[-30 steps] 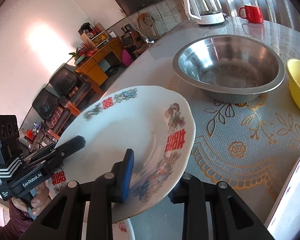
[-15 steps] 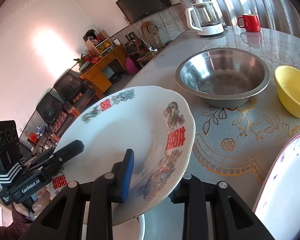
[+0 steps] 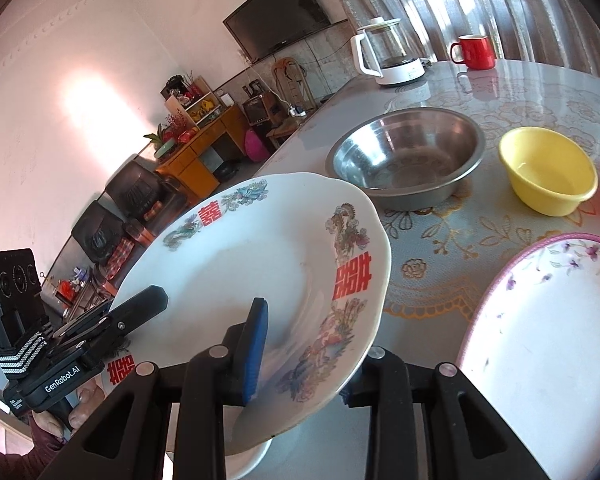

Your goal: Organize plates and bowls

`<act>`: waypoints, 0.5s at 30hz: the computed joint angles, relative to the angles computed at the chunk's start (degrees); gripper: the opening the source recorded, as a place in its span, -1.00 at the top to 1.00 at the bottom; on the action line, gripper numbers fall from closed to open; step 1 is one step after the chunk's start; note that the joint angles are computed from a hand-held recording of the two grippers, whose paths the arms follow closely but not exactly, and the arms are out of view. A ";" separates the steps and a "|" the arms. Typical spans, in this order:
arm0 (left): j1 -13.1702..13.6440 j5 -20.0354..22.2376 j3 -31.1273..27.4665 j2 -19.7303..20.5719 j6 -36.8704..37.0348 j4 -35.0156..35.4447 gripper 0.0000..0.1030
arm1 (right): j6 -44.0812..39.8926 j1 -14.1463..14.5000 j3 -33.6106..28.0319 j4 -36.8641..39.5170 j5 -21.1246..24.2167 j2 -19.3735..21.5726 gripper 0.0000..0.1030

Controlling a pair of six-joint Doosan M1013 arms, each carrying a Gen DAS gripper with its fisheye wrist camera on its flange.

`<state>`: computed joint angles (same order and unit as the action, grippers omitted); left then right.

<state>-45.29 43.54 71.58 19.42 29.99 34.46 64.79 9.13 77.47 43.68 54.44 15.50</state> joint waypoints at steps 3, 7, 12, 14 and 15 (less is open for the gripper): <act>-0.40 -0.98 -0.86 0.50 1.47 -1.56 0.26 | 0.21 -0.95 1.38 0.22 -0.65 -1.06 0.42; -1.08 -2.16 -2.51 1.55 4.50 -4.72 0.25 | 1.03 -2.37 3.28 -0.25 -1.40 -2.59 0.42; -1.72 -2.62 -5.78 3.74 10.83 -10.65 0.25 | 3.39 -4.38 5.94 -1.72 -2.73 -4.54 0.42; -1.94 -2.64 -7.10 4.68 13.45 -13.23 0.25 | 4.65 -5.30 6.81 -2.22 -3.30 -5.12 0.42; -2.06 -2.55 -7.82 5.20 14.46 -14.25 0.25 | 5.24 -5.70 7.34 -2.68 -3.77 -5.50 0.42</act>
